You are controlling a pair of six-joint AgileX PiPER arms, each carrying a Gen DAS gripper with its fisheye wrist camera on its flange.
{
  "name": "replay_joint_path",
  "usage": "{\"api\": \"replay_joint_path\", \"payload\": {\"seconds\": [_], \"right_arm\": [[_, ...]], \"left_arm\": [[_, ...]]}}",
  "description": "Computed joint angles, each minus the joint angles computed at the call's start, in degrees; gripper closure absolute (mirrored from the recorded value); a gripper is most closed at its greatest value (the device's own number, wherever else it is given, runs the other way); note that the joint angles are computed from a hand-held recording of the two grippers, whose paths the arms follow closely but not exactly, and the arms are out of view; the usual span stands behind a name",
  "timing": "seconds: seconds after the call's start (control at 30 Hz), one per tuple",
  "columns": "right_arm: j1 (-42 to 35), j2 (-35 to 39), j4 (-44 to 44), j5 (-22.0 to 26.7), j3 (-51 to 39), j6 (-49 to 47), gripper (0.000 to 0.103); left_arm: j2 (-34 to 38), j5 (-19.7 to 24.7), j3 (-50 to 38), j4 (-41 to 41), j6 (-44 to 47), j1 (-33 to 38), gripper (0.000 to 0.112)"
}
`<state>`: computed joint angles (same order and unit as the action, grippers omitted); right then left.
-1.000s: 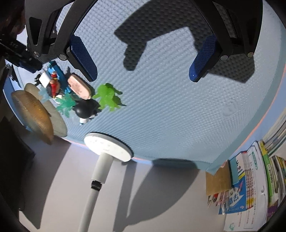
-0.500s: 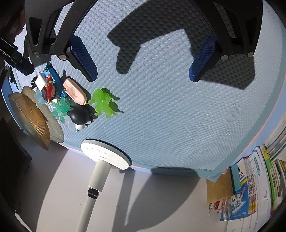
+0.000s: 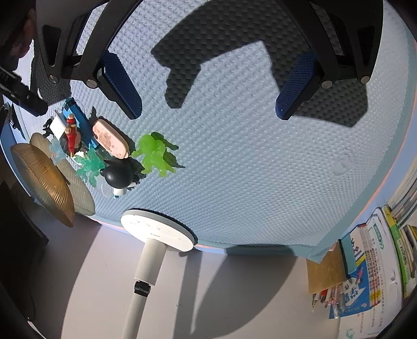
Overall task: Organize rigid objects
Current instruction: 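Grasp the green toy with the left gripper while the right grasps the black figurine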
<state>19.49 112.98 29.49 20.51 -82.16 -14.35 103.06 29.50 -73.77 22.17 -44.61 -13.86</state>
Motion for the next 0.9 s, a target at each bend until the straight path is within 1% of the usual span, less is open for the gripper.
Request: {"api": "replay_joint_path", "payload": {"seconds": [0.03, 0.07, 0.1, 0.13, 0.17, 0.2, 0.27, 0.33, 0.37, 0.43, 0.47, 0.53, 0.57, 0.6, 0.67, 0.7, 0.73, 0.77, 0.8, 0.83, 0.87, 0.9], "right_arm": [[-0.39, -0.08, 0.99, 0.22, -0.09, -0.73, 0.018], [-0.76, 0.09, 1.85, 1.19, -0.64, -1.65, 0.021], [-1.12, 0.45, 1.61, 2.56, -1.71, -1.91, 0.026], [-1.03, 0.66, -0.93, 3.30, -2.64, -0.18, 0.039], [-0.72, 1.17, -5.76, 4.57, -4.34, 3.02, 0.043], [-0.22, 1.68, -10.64, 5.56, -5.88, 6.34, 0.043], [0.67, 3.35, -16.96, 8.68, -9.58, 8.93, 0.043], [1.13, 4.34, -19.09, 9.88, -11.46, 8.50, 0.043], [1.16, 4.72, -19.25, 10.27, -12.08, 7.68, 0.043], [1.44, 5.88, -20.87, 11.22, -13.91, 7.34, 0.043], [1.65, 6.60, -22.13, 11.65, -15.00, 7.77, 0.043], [1.84, 8.02, -22.56, 12.60, -17.12, 7.43, 0.043], [1.80, 8.50, -22.05, 12.72, -17.81, 6.80, 0.043], [1.76, 8.77, -21.35, 12.45, -18.08, 5.91, 0.043], [1.95, 8.97, -21.59, 11.41, -17.94, 5.70, 0.043], [2.05, 8.87, -21.68, 10.79, -17.59, 5.51, 0.043], [2.09, 8.75, -21.52, 10.12, -17.16, 5.07, 0.043], [2.01, 8.63, -20.85, 9.58, -16.71, 4.26, 0.047], [1.63, 8.52, -18.11, 9.49, -16.33, 1.70, 0.054], [0.92, 8.46, -13.26, 10.22, -16.13, -2.70, 0.068], [0.49, 8.23, -10.71, 10.27, -15.54, -4.89, 0.072], [0.42, 7.71, -10.45, 9.29, -14.38, -5.19, 0.075]], "left_arm": [[0.23, 0.06, -0.57, -2.17, 2.70, 0.23, 0.010], [0.56, 0.13, -1.46, -6.11, 7.30, 0.73, 0.010], [0.81, 0.34, -2.12, -8.73, 10.39, 1.09, 0.010], [1.32, 1.05, -3.44, -10.33, 12.65, 1.20, 0.010], [1.80, 1.81, -4.79, -10.78, 13.81, 1.11, 0.010], [2.45, 2.56, -6.47, -11.15, 15.39, 1.03, 0.010], [4.61, 4.63, -10.57, -13.50, 20.04, 1.26, 0.010], [7.46, 6.99, -14.80, -17.83, 25.78, 2.19, 0.010], [8.42, 7.67, -16.04, -19.61, 27.77, 2.67, 0.010], [11.42, 10.42, -20.12, -22.93, 31.24, 3.79, 0.011], [12.28, 10.94, -21.23, -23.80, 32.19, 4.02, 0.012], [13.82, 11.93, -23.36, -24.54, 33.15, 3.98, 0.024], [14.45, 12.39, -24.18, -24.85, 33.46, 3.87, 0.029], [15.56, 13.21, -25.57, -25.10, 33.57, 3.75, 0.037], [15.72, 12.09, -25.11, -23.31, 32.18, 3.21, 0.040], [15.65, 11.05, -24.70, -22.16, 31.80, 2.79, 0.047], [15.86, 10.80, -24.85, -21.33, 31.63, 2.47, 0.060], [15.79, 10.51, -24.64, -20.15, 31.02, 2.14, 0.068], [15.63, 10.06, -24.31, -20.06, 31.23, 2.09, 0.069], [15.24, 9.30, -23.58, -21.15, 32.05, 2.26, 0.069], [14.93, 8.72, -23.02, -22.13, 32.71, 2.47, 0.069], [14.41, 8.07, -22.19, -22.35, 32.75, 2.42, 0.069]]}}
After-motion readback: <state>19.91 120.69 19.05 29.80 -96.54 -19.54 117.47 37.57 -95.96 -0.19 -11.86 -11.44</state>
